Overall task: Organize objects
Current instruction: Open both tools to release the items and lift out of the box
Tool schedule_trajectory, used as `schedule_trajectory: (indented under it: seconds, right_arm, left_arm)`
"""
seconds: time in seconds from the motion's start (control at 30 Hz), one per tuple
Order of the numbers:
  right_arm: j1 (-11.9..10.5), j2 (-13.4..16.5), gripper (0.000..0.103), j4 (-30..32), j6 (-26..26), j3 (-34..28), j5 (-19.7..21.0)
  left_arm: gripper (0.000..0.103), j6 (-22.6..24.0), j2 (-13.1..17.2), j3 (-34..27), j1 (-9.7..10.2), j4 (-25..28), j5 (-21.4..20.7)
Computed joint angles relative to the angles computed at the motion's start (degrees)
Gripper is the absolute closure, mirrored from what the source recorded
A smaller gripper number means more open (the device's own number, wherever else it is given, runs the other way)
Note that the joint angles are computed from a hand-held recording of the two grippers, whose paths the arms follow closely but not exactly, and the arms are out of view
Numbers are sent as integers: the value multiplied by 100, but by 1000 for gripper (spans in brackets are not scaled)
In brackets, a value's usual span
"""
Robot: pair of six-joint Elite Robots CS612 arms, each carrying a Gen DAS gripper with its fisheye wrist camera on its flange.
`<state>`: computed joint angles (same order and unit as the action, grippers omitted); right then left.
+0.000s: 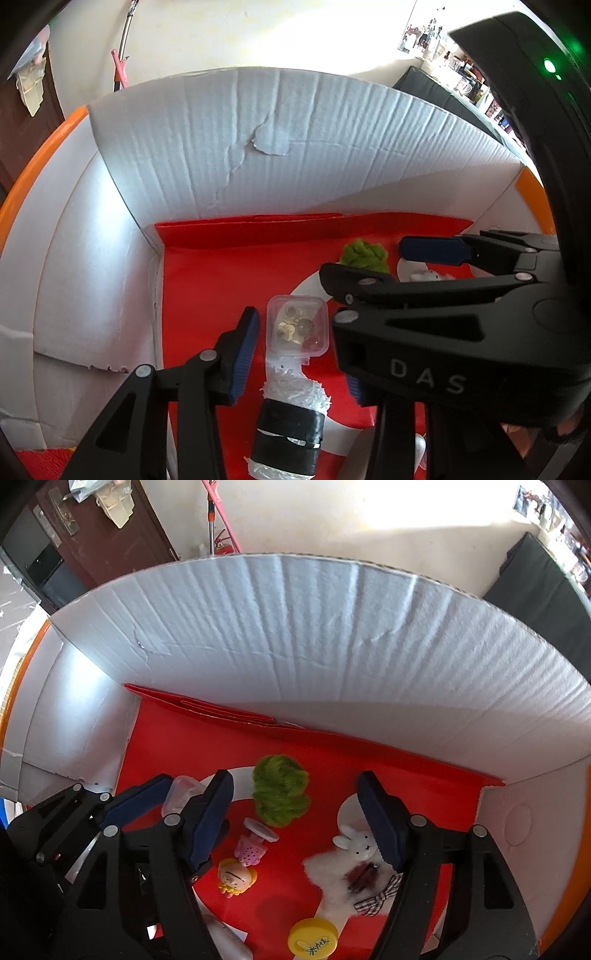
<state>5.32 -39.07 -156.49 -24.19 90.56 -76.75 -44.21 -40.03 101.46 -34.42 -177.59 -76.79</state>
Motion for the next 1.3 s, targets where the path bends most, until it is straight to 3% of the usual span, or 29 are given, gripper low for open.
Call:
schedule_trajectory:
  seconds: [0.37,0.63,0.83,0.93,1.1,1.3]
  right_arm:
    - [-127,-127,34,-104,80,146,101]
    - [-196,-323,34,-304,158,405,240]
    - [-287,-546,34,-552,244,694,445]
    - [-383,-694,34,-732,267,921,587]
    - [-392,-731,34,-971,351,963,682]
    - [-472,-901,34,-1572,373,1328,953]
  left_arm:
    - [55,-21,-55,74,58,-181,67]
    - [52,-32,-174,289,-52,-443,214]
    - [49,8,-334,572,-188,-753,579]
    - [42,19,-386,677,-228,-905,700]
    - [38,18,-555,992,-367,-1162,985]
    - [28,71,-659,1279,-595,-1460,1618]
